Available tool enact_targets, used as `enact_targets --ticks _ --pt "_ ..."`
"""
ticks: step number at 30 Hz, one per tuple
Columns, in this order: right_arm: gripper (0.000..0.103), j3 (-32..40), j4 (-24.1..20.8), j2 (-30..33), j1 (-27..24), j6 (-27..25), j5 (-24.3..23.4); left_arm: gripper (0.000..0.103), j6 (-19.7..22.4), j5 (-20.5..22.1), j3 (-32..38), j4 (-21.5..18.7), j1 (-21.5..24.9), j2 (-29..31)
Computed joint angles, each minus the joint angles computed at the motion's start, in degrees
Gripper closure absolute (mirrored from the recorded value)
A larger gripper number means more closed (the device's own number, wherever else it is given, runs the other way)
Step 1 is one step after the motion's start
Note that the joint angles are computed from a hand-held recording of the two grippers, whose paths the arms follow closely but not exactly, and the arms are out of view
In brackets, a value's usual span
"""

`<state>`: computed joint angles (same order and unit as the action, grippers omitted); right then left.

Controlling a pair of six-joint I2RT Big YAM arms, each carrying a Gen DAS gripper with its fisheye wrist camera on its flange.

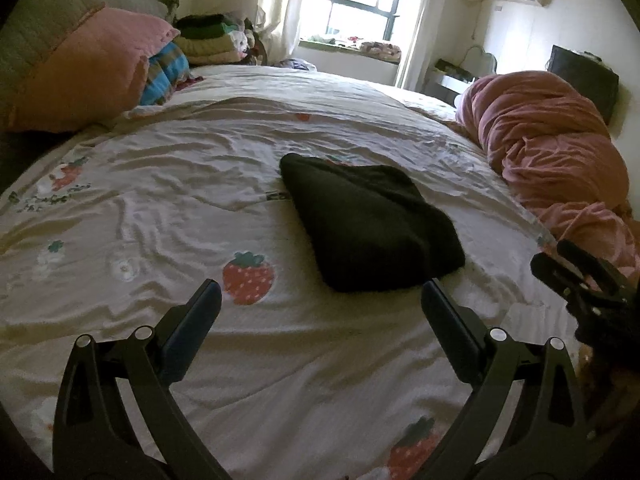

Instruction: Fold small clothes

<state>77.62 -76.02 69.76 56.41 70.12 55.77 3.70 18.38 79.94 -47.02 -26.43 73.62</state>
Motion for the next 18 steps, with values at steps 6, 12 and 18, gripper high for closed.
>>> enact_targets --ticks 6,12,18 --pt "0.005 2.5 -6.1 3.7 2.8 7.2 0.9 0.009 1.4 2.3 -2.8 -0.5 2.4 -1.9" --pt "0.005 4.0 -10.6 7.2 5.3 13.5 0.9 0.009 2.1 3.6 -5.5 -0.1 4.4 -3.4" --pt "0.005 2.1 -10.3 8.8 6.7 17.5 -0.4 0.009 1.7 3.2 -8.1 1.6 5.1 -4.6"
